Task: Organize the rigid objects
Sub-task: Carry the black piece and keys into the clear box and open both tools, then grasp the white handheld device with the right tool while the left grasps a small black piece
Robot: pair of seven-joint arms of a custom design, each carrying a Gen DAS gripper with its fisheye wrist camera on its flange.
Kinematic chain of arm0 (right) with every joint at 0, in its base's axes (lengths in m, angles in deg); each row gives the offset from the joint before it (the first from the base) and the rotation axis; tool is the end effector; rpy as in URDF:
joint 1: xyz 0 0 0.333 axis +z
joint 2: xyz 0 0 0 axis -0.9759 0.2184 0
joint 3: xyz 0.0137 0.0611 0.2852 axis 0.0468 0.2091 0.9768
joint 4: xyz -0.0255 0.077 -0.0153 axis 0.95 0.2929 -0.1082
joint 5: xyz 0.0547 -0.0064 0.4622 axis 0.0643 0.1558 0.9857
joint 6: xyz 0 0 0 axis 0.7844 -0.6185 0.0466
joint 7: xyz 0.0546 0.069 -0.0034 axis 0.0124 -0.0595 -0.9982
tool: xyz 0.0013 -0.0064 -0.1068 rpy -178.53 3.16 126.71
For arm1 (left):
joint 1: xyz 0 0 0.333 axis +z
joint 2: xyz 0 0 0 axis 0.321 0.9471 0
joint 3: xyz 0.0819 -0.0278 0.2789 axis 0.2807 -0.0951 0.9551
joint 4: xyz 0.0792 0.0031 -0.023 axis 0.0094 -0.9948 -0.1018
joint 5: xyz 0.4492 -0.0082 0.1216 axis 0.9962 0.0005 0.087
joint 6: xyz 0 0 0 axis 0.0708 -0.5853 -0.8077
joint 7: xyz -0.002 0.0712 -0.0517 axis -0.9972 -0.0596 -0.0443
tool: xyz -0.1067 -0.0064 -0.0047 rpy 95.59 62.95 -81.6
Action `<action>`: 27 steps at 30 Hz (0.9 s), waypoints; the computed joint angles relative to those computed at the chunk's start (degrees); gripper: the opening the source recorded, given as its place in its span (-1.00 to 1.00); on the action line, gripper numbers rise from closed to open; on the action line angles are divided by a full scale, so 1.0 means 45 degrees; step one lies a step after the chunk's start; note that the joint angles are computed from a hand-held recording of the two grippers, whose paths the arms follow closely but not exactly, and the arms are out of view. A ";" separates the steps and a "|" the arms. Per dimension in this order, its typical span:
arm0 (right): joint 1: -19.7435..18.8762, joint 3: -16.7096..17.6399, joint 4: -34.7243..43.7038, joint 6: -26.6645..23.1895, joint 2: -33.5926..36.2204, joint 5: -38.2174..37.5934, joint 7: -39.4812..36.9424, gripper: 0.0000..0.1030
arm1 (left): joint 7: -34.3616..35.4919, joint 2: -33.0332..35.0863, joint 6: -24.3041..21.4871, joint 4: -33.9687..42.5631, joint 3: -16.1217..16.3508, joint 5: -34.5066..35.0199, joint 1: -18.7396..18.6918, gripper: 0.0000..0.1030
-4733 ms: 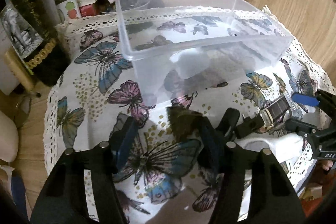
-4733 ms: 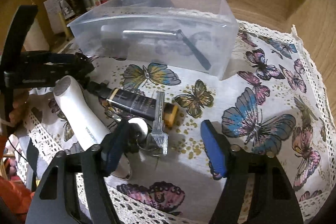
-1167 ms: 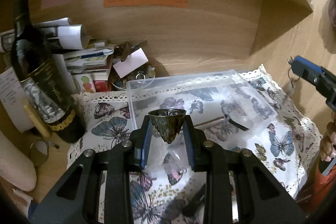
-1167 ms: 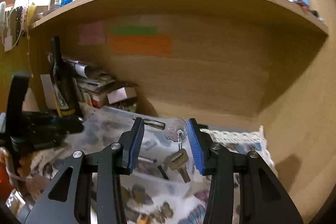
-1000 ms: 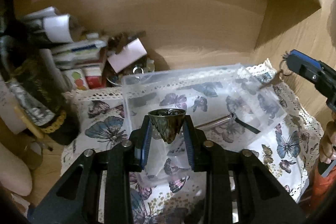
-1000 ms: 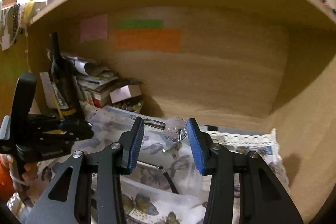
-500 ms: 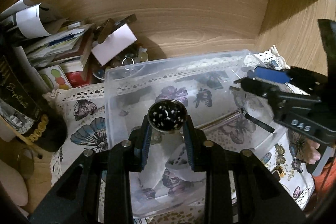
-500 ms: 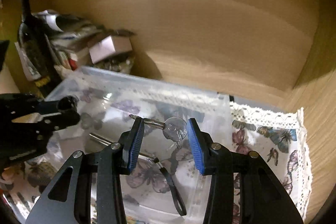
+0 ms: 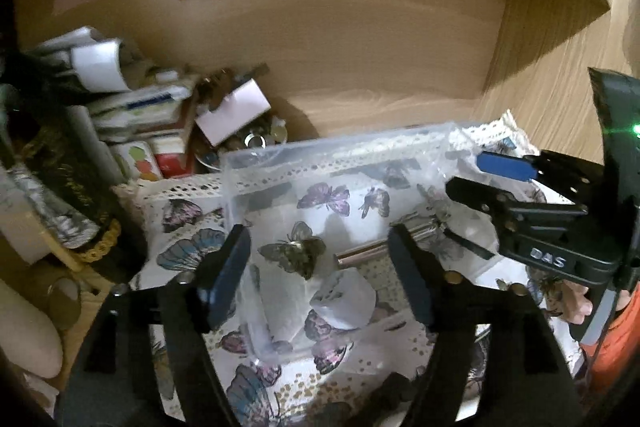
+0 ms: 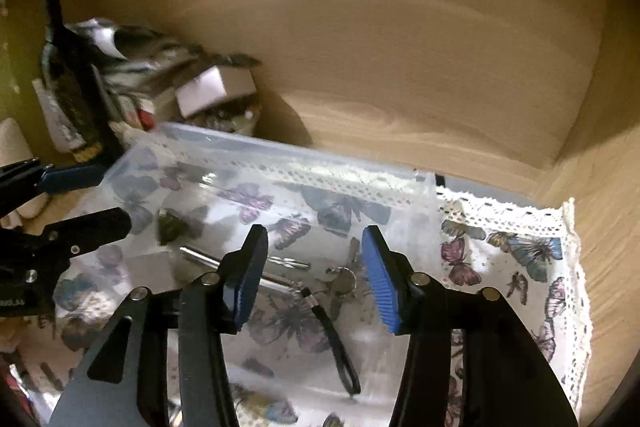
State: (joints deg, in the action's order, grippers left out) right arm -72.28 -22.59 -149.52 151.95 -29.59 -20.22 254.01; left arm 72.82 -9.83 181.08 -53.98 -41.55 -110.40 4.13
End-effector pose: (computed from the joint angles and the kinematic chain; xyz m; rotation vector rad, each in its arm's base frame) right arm 0.4875 0.1519 0.3341 -1.6206 1.8947 -0.9787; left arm 0.5555 -0.3119 0.3393 -1.1507 2.3359 -1.1065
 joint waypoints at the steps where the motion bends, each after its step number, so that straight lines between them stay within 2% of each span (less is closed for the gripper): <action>1: 0.0036 0.0080 -0.0237 0.0097 -0.0352 -0.0215 0.0240 0.09 | 0.0534 -0.0228 0.0164 -0.0169 -0.0173 -0.0618 0.0093 0.53; 3: 0.0118 0.0277 -0.0618 0.0101 -0.0903 -0.0441 0.0428 0.12 | 0.2084 -0.0643 0.0303 -0.0375 -0.0299 -0.2330 0.0142 0.73; 5: 0.0195 0.0472 -0.1027 0.0174 -0.1412 -0.0591 0.0557 0.12 | 0.3995 -0.1151 0.0266 -0.0616 -0.0170 -0.4431 -0.0007 0.81; 10: 0.0353 0.0848 -0.1823 0.0519 -0.2136 -0.0508 0.0785 0.12 | 0.6259 -0.1936 0.0478 -0.1330 0.0562 -0.6749 -0.0752 0.86; 13: 0.0504 0.1132 -0.2279 0.0669 -0.2452 -0.0314 0.0965 0.12 | 0.6403 -0.2271 0.0620 -0.1951 0.0918 -0.6839 -0.1091 0.86; 18: 0.0723 0.1379 -0.2635 0.1213 -0.2278 0.0054 0.1146 0.13 | 0.5355 -0.2575 0.0675 -0.2955 0.1234 -0.5852 -0.1347 0.86; 20: 0.0744 0.1472 -0.2664 0.1522 -0.2051 0.0116 0.1286 0.13 | 0.4670 -0.2734 0.0610 -0.3408 0.1341 -0.5251 -0.1419 0.86; 26: 0.0848 0.1358 -0.2203 0.2652 -0.0633 0.0403 0.0863 0.13 | 0.4861 -0.3141 0.0191 -0.4157 0.1653 -0.5570 -0.1641 0.85; 27: 0.0839 0.1257 -0.2077 0.2920 -0.0346 0.0483 0.0712 0.13 | 0.4993 -0.3209 0.0114 -0.4253 0.1690 -0.5699 -0.1661 0.78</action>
State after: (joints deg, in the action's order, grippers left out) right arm -68.50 -16.93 -158.86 165.09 -31.15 -18.05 257.22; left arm 95.29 -24.27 181.59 -73.12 -33.95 -136.05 -3.35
